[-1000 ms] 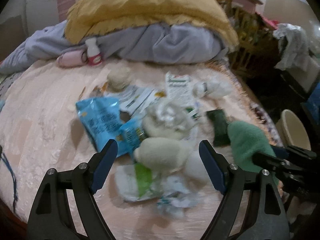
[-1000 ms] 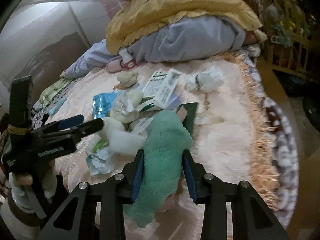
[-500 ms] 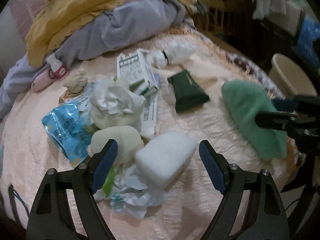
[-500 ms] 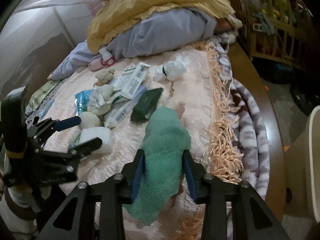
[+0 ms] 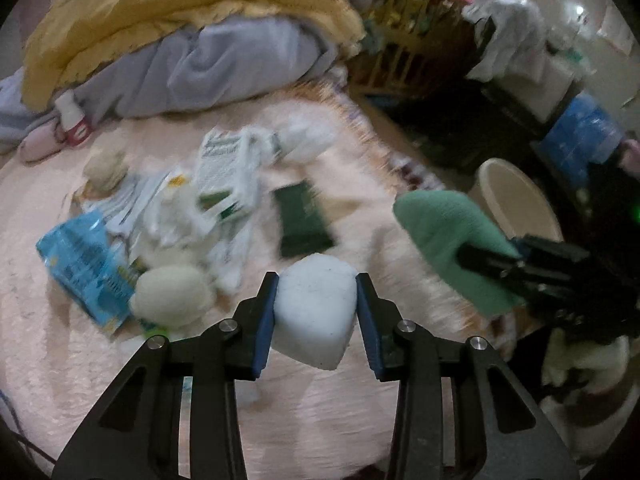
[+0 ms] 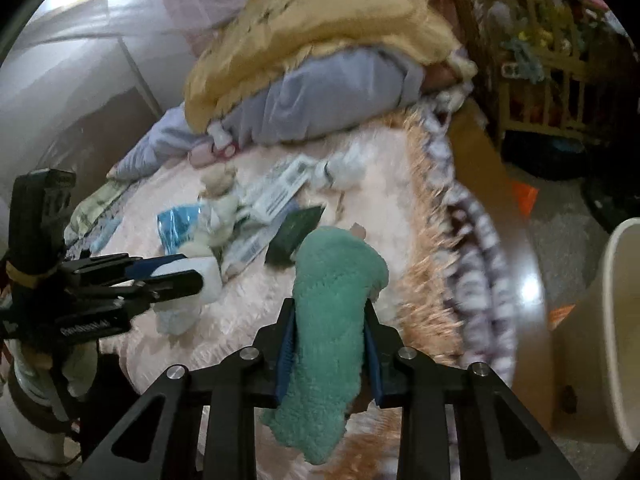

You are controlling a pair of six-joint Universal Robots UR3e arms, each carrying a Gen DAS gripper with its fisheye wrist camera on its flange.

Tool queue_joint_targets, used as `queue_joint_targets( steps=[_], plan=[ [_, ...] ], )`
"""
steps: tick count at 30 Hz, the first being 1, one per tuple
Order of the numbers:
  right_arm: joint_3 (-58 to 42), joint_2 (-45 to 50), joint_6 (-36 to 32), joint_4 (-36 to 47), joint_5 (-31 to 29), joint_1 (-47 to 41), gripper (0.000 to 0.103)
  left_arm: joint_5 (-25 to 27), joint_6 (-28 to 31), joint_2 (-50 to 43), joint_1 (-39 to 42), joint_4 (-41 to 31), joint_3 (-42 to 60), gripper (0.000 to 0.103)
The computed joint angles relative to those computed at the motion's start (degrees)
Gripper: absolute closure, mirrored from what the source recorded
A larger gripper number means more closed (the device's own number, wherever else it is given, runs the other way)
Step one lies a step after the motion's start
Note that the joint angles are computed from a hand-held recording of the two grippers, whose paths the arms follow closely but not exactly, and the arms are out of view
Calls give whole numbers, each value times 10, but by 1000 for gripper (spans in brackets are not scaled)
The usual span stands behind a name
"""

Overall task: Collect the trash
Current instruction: 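Carry towel and sponge to the white bucket and open both tools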

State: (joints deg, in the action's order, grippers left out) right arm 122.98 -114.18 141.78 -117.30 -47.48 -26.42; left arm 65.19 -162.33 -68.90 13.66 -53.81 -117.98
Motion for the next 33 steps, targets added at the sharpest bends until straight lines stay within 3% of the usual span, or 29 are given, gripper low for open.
queue_joint_targets(
  steps=[6, 10, 15, 21, 23, 24, 26, 29, 33],
  plan=[
    [-35, -77, -116, 169, 33, -158, 74, 37, -92, -109, -140, 65, 107, 67],
    [-53, -89, -164, 222, 29, -282, 74, 44, -156, -231, -242, 95, 220, 67],
    [-53, -22, -114, 122, -7, -356, 74, 41, -228, -388, -336, 98, 387, 64],
    [-55, 65, -42, 14, -17, -368, 74, 25, -301, -573, -399, 67, 618, 57],
    [-45, 93, -18, -25, -12, -381, 68, 7, -323, -622, -407, 73, 671, 51],
    [-41, 98, -5, -37, -14, -383, 56, -3, -331, -643, -407, 70, 696, 47],
    [-50, 115, 2, -30, -13, -384, 51, -14, -352, -685, -408, 51, 748, 45],
    [-52, 119, -1, -36, -20, -377, 51, -8, -363, -696, -406, 43, 759, 44],
    [-59, 124, -18, -21, -25, -368, 51, -21, -373, -663, -395, 78, 697, 40]
  ],
)
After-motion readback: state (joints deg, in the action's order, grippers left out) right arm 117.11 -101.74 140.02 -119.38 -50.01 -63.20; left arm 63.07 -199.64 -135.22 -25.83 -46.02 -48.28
